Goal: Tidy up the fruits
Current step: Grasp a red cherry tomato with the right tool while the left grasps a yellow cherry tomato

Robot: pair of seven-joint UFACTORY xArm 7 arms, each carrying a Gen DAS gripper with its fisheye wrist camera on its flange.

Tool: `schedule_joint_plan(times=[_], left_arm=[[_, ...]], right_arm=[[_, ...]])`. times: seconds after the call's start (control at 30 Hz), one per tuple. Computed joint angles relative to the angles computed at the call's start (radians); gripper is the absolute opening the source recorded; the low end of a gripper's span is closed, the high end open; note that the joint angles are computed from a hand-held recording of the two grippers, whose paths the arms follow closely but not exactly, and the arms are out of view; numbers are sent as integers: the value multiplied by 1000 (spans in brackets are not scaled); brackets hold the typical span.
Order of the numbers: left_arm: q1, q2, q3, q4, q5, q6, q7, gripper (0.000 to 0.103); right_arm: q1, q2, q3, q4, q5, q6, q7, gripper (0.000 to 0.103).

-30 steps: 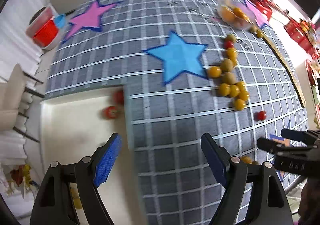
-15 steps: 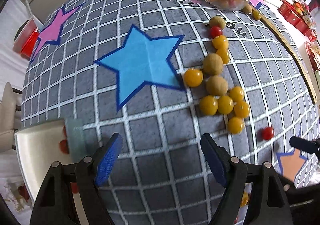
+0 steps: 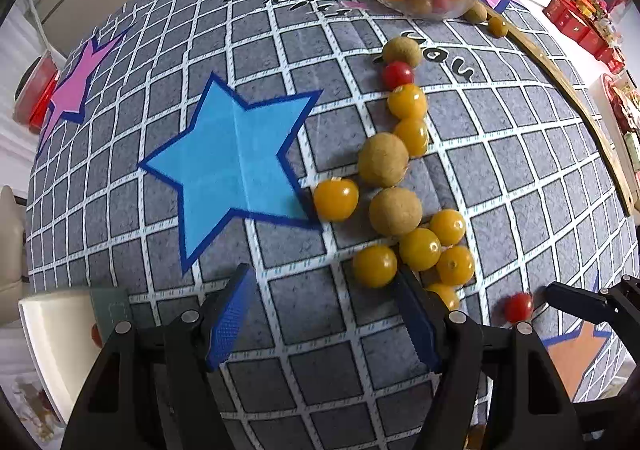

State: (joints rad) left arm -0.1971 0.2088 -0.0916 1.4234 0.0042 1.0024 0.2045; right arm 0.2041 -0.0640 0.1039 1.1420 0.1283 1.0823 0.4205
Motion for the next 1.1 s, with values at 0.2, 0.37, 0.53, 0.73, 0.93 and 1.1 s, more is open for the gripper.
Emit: schedule_joint_plan(times=[0.2,0.37,0.53,0.73,0.93,1.1], left_arm=[[-19,73,-6,97,8,20,-9,57],[-36,65,-22,103,-17,37,3,21],[-49,31,-27,79,-58,58,-43,21],[-29,-34,-23,51,-110,84,-45,21],[11,-124,0,-25,-148,88,-11,21],[40,-180,17,-88,-140,86,-5,21]], right_arm=[[0,11,1,14,-26,-1,-28,40],[-2,62,-3,69,24,-1,-25,21],[-27,84,-21,95,108,-6,-37,21],[-36,61,-21,86,138,-2,-37,21],[-23,18,-10,72,116,16,1,21],[-13,7,-6,80,106,33,22,21]])
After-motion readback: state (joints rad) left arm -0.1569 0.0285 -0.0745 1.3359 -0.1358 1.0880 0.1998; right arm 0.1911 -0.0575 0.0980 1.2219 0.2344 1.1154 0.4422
